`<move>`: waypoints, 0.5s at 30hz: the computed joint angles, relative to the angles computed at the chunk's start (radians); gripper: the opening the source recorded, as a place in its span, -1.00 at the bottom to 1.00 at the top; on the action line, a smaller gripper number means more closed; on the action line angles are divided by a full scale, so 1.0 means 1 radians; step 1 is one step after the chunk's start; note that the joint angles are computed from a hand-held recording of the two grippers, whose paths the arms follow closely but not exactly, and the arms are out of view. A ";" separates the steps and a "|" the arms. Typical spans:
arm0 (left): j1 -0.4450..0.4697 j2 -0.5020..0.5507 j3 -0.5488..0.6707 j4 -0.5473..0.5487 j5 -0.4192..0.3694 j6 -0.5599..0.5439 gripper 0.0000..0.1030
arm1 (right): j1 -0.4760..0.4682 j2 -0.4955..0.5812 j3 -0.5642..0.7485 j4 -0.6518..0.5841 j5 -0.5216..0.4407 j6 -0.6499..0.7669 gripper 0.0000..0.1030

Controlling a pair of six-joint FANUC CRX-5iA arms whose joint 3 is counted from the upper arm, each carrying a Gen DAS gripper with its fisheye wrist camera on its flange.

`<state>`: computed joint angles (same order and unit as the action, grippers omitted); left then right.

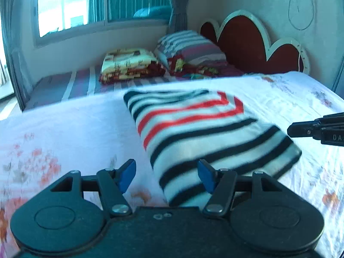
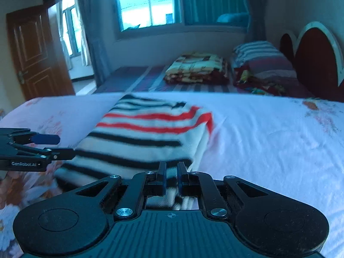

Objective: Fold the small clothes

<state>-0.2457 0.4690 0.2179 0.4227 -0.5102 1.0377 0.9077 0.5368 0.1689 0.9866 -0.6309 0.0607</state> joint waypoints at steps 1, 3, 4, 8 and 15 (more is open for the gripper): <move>0.000 0.001 0.003 -0.021 -0.014 0.022 0.18 | 0.008 0.013 0.020 -0.036 -0.022 0.038 -0.82; -0.006 0.009 0.023 -0.098 -0.036 0.093 0.22 | 0.019 0.048 0.073 -0.119 -0.082 0.117 -0.82; -0.008 0.011 0.026 -0.124 -0.041 0.115 0.22 | 0.016 0.053 0.076 -0.142 -0.078 0.114 -0.82; -0.005 0.010 0.003 -0.113 -0.021 0.138 0.26 | 0.009 0.053 0.042 -0.143 -0.048 0.043 -0.82; -0.005 0.012 0.008 -0.131 -0.027 0.151 0.28 | 0.006 0.056 0.040 -0.150 -0.054 0.026 -0.82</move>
